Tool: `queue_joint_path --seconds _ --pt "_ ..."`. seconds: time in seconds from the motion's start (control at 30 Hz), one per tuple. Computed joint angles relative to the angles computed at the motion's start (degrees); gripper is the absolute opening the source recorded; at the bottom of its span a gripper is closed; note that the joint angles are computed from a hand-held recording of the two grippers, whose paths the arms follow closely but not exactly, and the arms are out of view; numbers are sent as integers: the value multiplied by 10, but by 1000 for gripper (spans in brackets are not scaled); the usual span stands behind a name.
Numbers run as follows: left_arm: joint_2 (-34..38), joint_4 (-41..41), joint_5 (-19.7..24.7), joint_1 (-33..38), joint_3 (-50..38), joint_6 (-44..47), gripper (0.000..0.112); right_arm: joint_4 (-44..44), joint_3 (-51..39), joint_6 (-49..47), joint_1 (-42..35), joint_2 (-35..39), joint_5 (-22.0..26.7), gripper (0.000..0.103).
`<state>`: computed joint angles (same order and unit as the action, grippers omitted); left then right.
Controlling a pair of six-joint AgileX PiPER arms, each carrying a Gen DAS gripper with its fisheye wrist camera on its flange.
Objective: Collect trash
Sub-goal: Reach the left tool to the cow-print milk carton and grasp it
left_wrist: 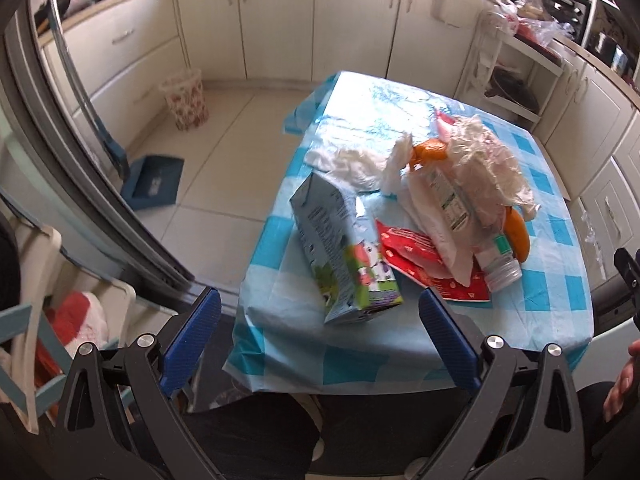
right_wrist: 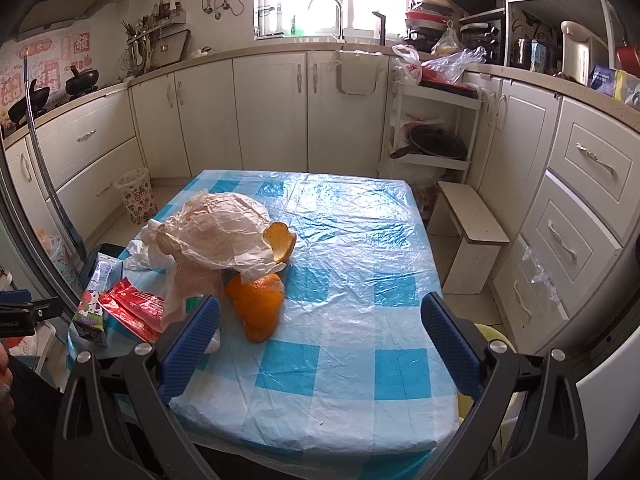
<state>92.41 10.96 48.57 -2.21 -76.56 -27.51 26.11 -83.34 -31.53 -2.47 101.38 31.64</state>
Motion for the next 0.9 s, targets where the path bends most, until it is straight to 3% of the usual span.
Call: queue_joint_path --seconds 0.13,0.37,0.57,0.7,0.83,0.9 --pt "16 -56 -11 39 6 35 95 -17 -81 10 2 53 65 97" --pt "73 -60 1 44 -40 43 95 -16 -236 41 7 164 167 97" --pt "158 -17 54 19 -159 -13 95 10 -273 46 0 207 193 97" --pt "214 47 105 -6 -231 -55 94 -21 -274 51 8 208 175 97" --pt "239 11 120 4 -251 -33 72 -18 -295 49 10 223 186 97" --pt "243 -16 118 13 -252 -19 50 -3 -329 58 6 244 208 97"
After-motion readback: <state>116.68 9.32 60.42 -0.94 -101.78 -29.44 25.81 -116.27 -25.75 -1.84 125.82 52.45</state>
